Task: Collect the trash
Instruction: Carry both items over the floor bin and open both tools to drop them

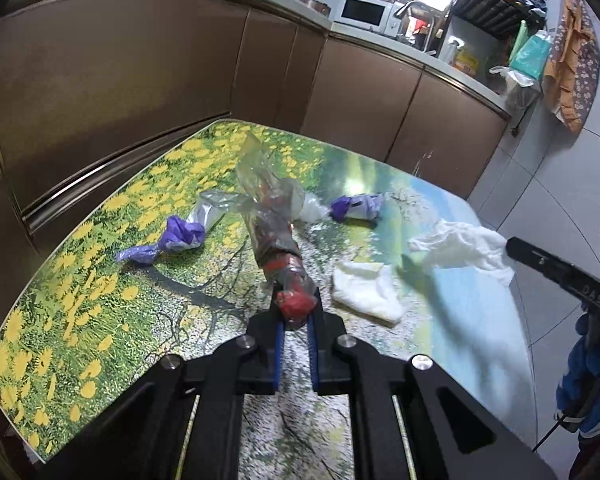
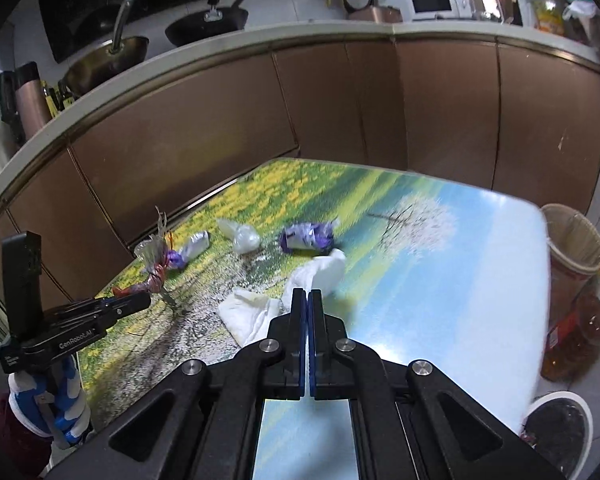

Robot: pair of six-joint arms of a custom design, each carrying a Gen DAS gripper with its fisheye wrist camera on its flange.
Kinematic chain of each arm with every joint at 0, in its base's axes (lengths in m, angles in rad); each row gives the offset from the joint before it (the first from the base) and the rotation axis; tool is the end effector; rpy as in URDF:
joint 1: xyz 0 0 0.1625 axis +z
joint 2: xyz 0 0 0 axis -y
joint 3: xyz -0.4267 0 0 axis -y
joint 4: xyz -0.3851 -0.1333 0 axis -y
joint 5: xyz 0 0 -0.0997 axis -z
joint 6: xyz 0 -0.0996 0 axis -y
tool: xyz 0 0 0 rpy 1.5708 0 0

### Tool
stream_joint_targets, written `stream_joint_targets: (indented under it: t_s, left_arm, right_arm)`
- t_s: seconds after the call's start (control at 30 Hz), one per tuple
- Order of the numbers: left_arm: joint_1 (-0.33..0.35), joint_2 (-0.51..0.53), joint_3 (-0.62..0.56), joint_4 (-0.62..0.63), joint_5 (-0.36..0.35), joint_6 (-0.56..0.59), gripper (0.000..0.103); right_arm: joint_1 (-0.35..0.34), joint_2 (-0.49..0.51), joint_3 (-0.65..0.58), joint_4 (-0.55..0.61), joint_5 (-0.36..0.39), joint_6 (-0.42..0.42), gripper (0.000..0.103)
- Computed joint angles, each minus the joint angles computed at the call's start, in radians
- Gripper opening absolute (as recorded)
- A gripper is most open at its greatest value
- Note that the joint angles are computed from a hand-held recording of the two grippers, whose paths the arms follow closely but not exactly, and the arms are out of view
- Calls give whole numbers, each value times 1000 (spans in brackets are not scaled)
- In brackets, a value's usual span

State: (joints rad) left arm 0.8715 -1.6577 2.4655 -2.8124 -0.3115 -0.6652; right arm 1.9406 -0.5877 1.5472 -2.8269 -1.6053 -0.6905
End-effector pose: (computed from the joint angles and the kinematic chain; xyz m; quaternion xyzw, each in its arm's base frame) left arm -0.0394 -0.4012 0.3235 -0.1133 0.7913 -0.4976 0.3367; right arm 0.3743 -0.6063 0.0177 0.4978 -0.8544 0.1431 0.0404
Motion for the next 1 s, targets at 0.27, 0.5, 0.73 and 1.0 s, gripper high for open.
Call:
stream_joint_targets:
  t_s: [0.27, 0.5, 0.73, 1.0]
  left_arm:
    - [-110, -52, -8, 262, 45, -178, 9]
    - [-160, 69, -51, 151, 8, -46, 9]
    - [-133, 313, -168, -138, -155, 262, 9]
    - [-76, 600, -412, -212, -384, 501, 9]
  right_arm:
    - [-6, -101, 101, -78, 34, 12, 1]
    - [-41, -212, 202, -151, 42, 35, 1]
    - [-111, -317, 277, -242, -5, 73, 1]
    - [-196, -371, 308, -350, -114, 118, 1]
